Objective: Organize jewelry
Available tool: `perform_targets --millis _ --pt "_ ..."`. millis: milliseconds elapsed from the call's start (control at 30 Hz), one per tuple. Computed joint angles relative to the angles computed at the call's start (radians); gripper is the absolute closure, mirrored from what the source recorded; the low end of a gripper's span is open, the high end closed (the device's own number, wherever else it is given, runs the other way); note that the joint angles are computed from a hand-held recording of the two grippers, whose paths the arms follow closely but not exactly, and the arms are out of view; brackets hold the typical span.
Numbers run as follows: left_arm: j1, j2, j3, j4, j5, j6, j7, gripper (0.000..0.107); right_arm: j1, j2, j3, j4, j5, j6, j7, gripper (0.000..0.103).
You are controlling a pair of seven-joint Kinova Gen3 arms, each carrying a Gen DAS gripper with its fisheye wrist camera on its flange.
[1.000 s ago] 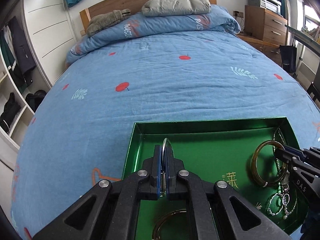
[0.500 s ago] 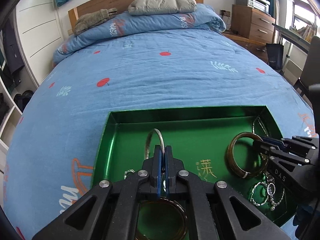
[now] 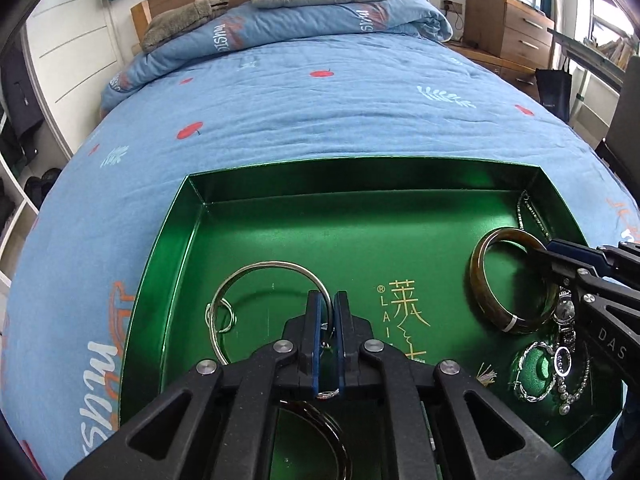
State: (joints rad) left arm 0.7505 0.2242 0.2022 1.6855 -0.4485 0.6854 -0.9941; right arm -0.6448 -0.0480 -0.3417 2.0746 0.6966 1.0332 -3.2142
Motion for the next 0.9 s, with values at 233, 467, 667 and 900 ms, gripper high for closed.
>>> perform_targets --millis 233,467,667,900 --pt "-0.003 -0.079 -0.011 0.087 -0.063 -0.068 0.116 0.052 -0.041 -0.039 -0.065 0.007 0.049 0.056 -0.087 0.068" --pt "-0.05 -0.222 0.054 0.198 -0.129 -0.094 0.21 0.033 -0.138 -0.047 -0.169 -0.031 0.091 0.213 -0.218 0.059" --pt "-0.111 -0.386 0.102 0.288 -0.08 -0.101 0.191 0.024 -0.279 -0.009 -0.245 -0.092 0.115 0.388 -0.352 0.05" --pt "-0.167 -0.577 0.14 0.352 0.0 -0.048 0.129 0.01 -0.469 0.054 -0.287 -0.175 0.124 0.591 -0.508 0.04"
